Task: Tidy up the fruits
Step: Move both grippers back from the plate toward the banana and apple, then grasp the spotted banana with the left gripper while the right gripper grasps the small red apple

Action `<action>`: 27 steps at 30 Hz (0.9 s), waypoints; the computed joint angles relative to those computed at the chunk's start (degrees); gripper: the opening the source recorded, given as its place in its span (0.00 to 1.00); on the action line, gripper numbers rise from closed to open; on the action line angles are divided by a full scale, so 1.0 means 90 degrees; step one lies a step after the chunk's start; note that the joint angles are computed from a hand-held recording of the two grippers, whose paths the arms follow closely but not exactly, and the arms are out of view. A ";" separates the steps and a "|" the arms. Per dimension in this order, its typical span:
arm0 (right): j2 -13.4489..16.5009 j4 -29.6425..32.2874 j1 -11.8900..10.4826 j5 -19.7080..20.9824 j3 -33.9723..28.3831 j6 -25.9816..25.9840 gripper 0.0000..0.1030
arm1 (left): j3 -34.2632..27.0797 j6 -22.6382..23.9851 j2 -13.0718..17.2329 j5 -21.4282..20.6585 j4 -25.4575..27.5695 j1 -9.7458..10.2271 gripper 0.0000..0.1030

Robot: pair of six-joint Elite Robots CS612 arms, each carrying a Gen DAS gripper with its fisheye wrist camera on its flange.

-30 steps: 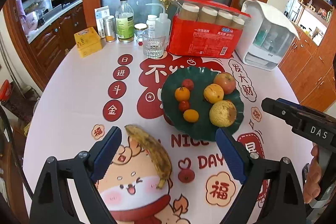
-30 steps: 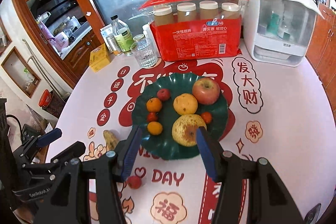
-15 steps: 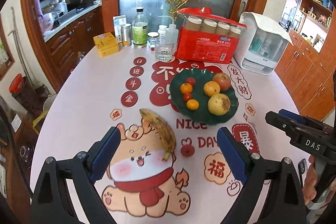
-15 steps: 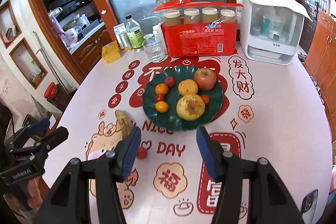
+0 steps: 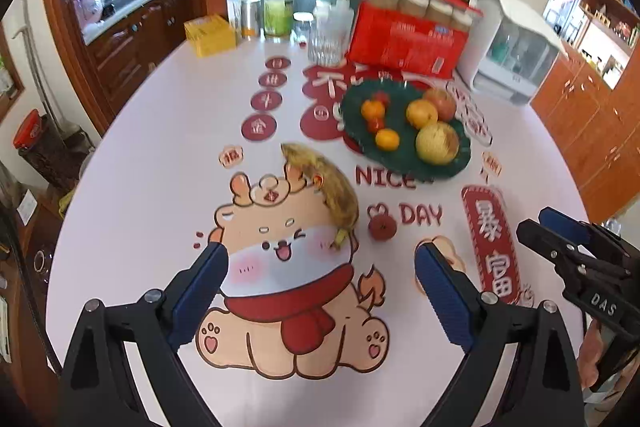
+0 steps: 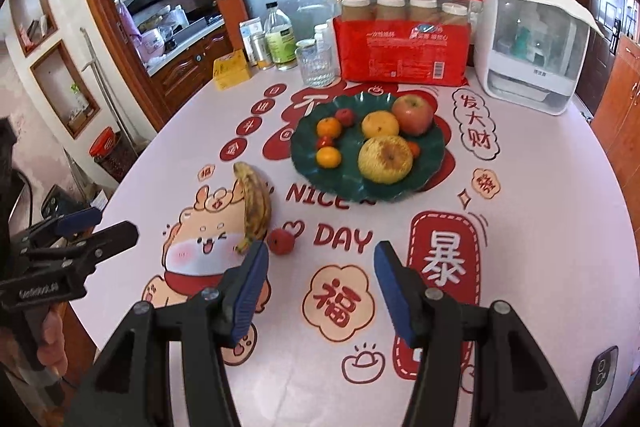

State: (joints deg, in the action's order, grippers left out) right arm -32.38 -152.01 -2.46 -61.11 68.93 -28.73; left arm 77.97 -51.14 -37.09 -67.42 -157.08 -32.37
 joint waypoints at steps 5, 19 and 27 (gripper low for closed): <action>0.0161 -0.0134 0.0099 -0.0184 0.0033 0.0241 0.54 | -0.0207 0.0253 0.0224 -0.0467 0.0039 0.0155 0.91; 0.0655 -0.0601 0.0474 -0.0846 -0.0173 0.0875 0.54 | -0.1766 0.0919 0.1294 -0.1797 0.0414 0.0761 0.90; 0.0862 -0.1478 0.0628 -0.1145 -0.0186 0.1088 0.54 | -0.2925 0.0515 0.1985 -0.2115 0.1126 0.0957 0.84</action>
